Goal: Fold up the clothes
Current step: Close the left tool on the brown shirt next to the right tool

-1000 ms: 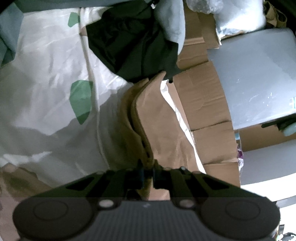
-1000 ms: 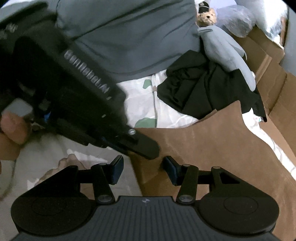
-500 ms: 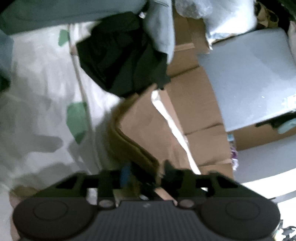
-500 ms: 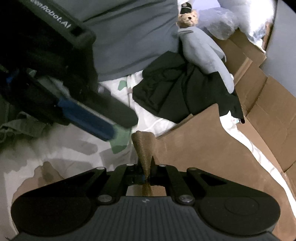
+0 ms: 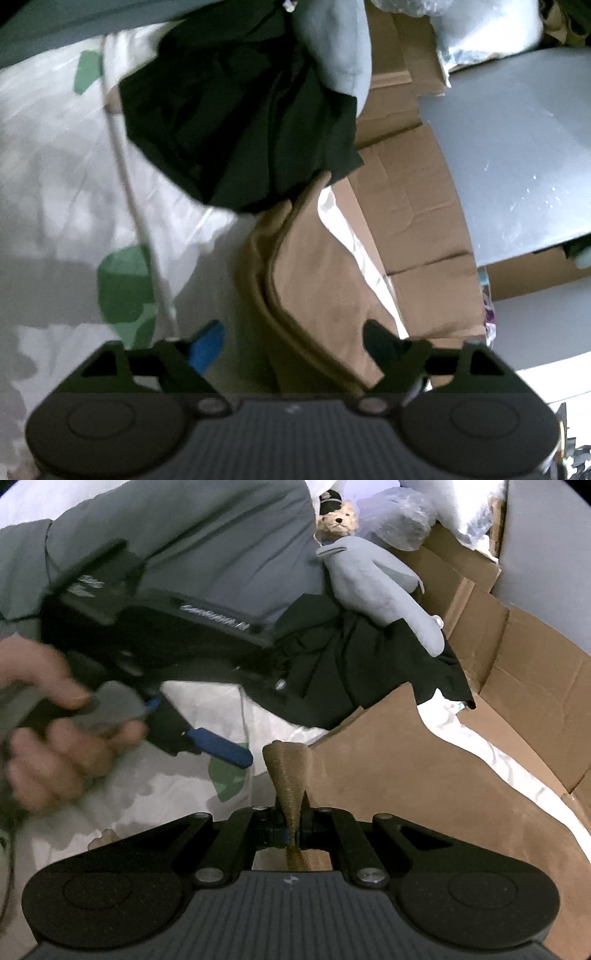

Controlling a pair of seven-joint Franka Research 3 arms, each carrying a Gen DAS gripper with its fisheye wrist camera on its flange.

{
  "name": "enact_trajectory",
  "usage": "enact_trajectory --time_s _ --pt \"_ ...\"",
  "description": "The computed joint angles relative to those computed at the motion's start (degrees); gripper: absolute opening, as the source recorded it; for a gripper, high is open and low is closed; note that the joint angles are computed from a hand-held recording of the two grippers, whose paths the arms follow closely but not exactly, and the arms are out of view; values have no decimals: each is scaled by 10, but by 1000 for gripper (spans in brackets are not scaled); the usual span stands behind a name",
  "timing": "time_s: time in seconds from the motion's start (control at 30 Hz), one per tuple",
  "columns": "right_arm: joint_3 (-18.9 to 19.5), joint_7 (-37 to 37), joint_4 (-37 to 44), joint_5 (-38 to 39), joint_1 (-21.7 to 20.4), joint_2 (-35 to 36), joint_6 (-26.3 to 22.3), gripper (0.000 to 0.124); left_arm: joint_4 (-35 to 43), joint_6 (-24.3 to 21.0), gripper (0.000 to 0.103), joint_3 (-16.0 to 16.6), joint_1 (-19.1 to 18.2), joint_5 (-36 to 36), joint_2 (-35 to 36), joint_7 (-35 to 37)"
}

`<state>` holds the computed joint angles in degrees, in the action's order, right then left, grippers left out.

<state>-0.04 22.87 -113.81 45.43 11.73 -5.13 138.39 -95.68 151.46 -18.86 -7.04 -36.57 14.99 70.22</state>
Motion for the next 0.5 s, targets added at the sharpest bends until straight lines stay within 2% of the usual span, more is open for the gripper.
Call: enact_trajectory --time_s 0.07,0.23,0.5 --pt "-1 2 0 0 -1 -3 -5 2 35 -18 86 0 1 8 29 5" --pt "-3 9 3 -1 -3 -4 -18 2 131 -67 87 9 -7 89 103 -22" --pt "-7 23 15 -2 -10 -3 -35 2 258 -126 86 -11 -1 135 206 -19"
